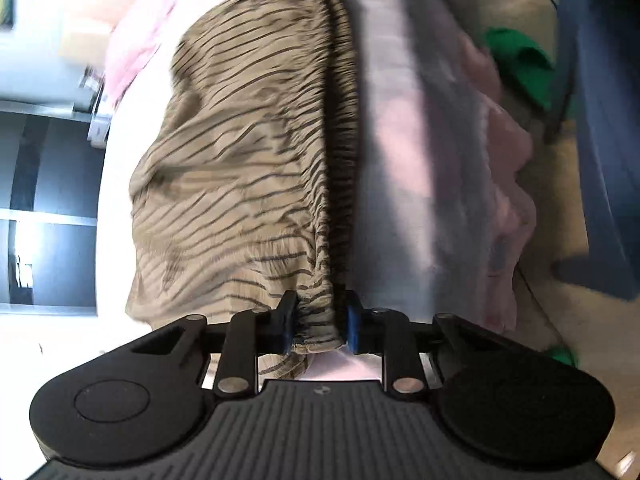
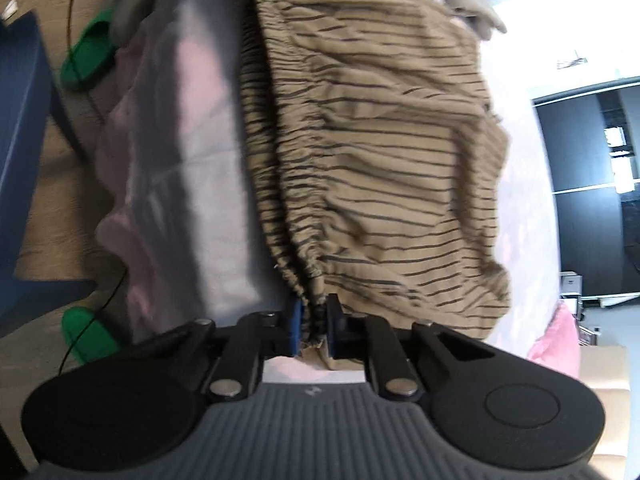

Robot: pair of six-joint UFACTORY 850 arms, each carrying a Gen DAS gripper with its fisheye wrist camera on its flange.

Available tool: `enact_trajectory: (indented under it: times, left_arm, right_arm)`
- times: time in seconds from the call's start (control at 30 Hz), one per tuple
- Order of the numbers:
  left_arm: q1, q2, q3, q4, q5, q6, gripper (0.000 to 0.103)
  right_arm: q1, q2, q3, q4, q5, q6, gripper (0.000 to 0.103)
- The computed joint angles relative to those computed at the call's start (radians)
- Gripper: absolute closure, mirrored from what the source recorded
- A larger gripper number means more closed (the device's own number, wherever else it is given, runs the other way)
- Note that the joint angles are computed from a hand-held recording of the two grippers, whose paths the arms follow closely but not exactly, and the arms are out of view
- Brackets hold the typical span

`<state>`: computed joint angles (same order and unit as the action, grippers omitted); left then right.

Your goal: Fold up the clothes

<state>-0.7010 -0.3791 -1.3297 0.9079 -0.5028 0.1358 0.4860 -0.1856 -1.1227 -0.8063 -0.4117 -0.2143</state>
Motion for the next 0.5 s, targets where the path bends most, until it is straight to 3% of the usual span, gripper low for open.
enact_trajectory:
  times: [0.2,0.37,0.5]
  left_arm:
    - [0.055,-0.052,-0.152,-0.275,-0.028,0.054,0.083]
    - [0.098,-0.102,-0.273,-0.482,-0.056,0.149,0.083]
    - [0.105,-0.136,-0.323,-0.480,-0.051,0.122,0.079]
  right_arm:
    - [-0.041,-0.008,-0.059,-0.003,0.048,0.148,0.093]
    - [-0.075,-0.041,-0.136,0.199,0.037,0.056,0.093]
    - [-0.094,-0.081,-0.186,0.325,0.010,-0.001,0.093]
